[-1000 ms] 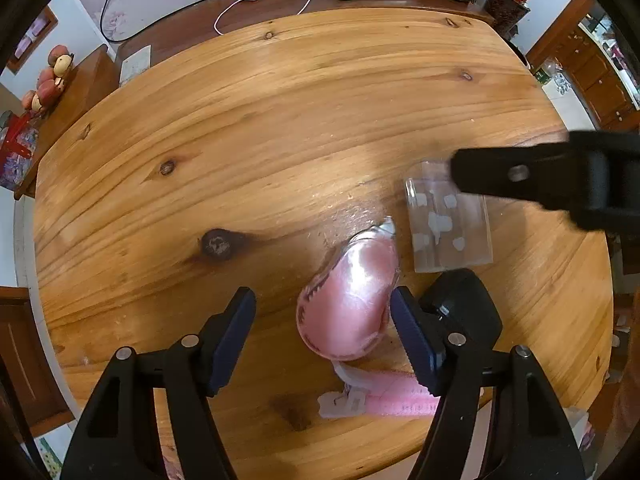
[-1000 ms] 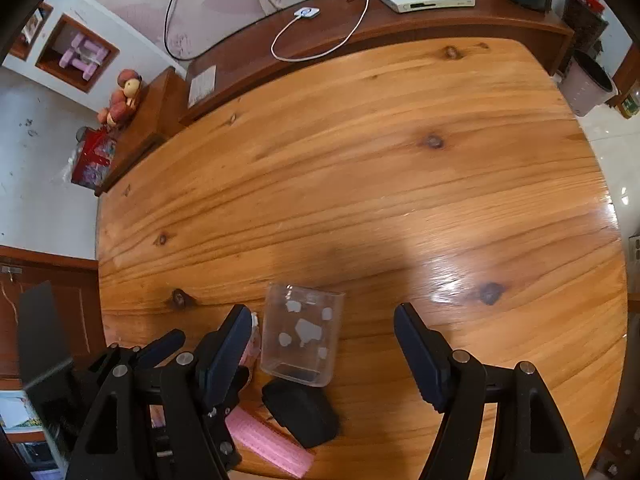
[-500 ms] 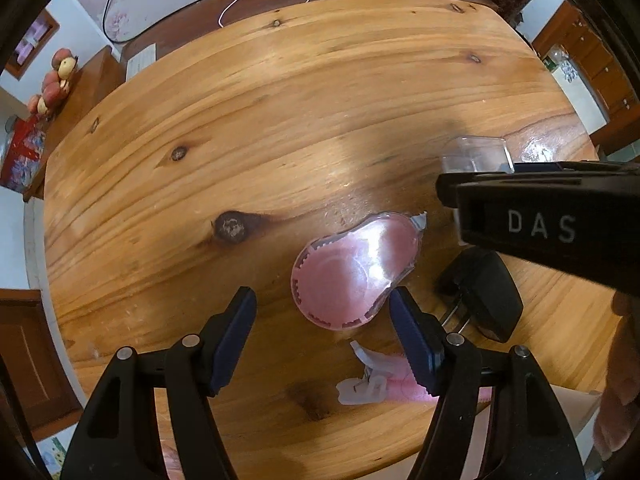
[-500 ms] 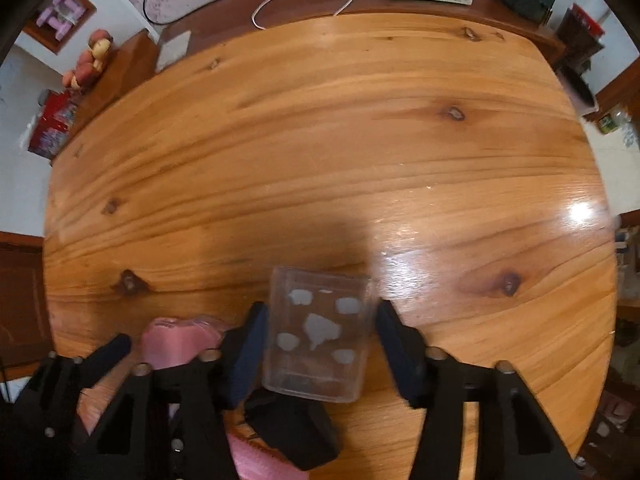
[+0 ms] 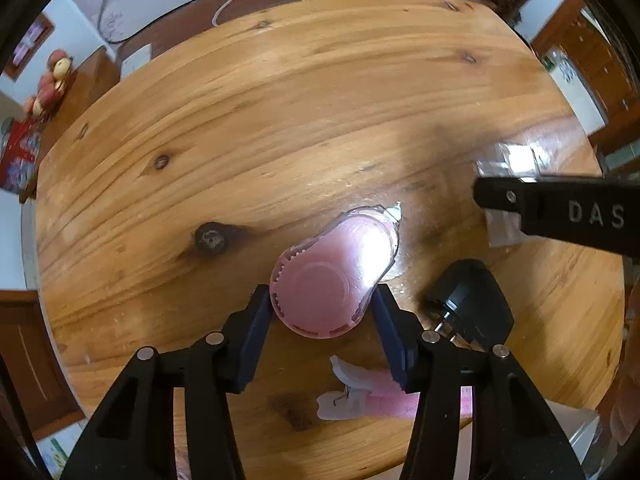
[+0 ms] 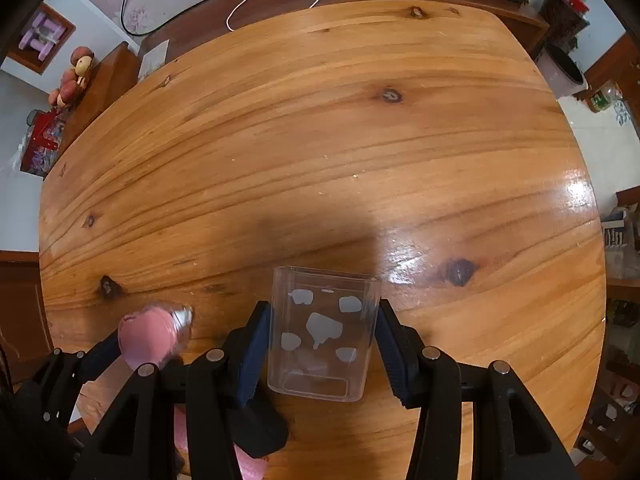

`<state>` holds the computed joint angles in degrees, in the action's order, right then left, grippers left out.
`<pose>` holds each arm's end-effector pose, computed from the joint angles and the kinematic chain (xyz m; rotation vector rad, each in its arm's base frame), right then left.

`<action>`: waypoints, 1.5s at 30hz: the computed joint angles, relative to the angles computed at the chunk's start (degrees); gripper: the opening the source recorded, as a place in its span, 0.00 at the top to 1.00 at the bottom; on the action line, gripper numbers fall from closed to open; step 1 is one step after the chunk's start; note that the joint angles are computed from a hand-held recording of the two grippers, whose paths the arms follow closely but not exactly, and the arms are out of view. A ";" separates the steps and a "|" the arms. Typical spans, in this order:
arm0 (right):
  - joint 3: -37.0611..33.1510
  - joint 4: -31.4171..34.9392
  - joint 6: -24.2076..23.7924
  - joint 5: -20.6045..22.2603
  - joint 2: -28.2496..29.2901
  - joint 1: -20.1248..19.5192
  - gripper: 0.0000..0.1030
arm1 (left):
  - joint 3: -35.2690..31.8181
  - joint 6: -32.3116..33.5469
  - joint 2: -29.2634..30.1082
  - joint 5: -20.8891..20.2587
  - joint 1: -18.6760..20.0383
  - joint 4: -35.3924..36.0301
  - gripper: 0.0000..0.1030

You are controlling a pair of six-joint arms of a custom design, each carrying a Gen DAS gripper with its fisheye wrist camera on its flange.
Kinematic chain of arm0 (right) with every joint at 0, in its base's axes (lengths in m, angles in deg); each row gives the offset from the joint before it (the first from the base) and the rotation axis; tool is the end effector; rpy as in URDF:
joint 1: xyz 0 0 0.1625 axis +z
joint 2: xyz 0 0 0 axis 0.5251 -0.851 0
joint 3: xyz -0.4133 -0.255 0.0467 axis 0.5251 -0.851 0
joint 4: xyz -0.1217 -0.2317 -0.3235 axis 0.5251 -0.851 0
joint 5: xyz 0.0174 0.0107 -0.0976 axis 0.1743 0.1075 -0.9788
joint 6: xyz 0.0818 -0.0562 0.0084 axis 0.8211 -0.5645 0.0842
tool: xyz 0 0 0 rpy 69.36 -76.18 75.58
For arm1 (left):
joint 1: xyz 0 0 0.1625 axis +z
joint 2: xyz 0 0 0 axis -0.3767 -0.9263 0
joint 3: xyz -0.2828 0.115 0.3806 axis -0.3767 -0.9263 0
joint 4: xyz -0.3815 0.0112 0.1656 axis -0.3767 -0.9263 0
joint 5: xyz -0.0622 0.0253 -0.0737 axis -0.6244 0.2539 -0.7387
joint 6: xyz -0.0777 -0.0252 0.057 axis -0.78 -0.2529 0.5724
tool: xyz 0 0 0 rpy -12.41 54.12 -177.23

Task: Organize rigid objects
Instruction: 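Grasp the pink oval pad with the left tool while the right tool grasps the clear cup, then carry the pink pad and clear cup toward the tray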

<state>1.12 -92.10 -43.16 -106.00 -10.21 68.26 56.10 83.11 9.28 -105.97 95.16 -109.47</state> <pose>0.2131 -0.8175 -0.0664 -0.2759 -2.4383 0.2428 -0.0295 -0.7826 0.1528 0.5883 2.3308 0.0177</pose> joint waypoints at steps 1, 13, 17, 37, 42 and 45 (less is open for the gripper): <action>0.85 -1.00 -0.15 0.30 -0.38 -0.10 0.50 | 0.19 -0.25 -0.12 0.37 0.00 -0.76 0.48; 10.51 -11.95 -5.61 1.87 -5.21 1.71 0.50 | 7.95 0.76 -6.06 0.11 -3.16 -8.44 0.48; 16.76 -18.57 -9.15 2.05 -8.58 3.67 0.50 | 12.46 2.71 -9.99 -0.86 -4.72 -12.30 0.48; 43.31 -50.60 -25.94 5.74 -20.09 20.35 0.50 | 37.16 -3.97 -37.29 1.72 -14.32 -22.86 0.48; 48.87 -54.78 -27.89 5.34 -19.12 21.62 0.50 | 43.83 -6.17 -40.74 0.68 -14.21 -26.27 0.48; 50.83 -57.91 -29.07 2.61 -16.52 22.17 0.50 | 48.00 -7.23 -41.49 1.73 -13.86 -30.17 0.48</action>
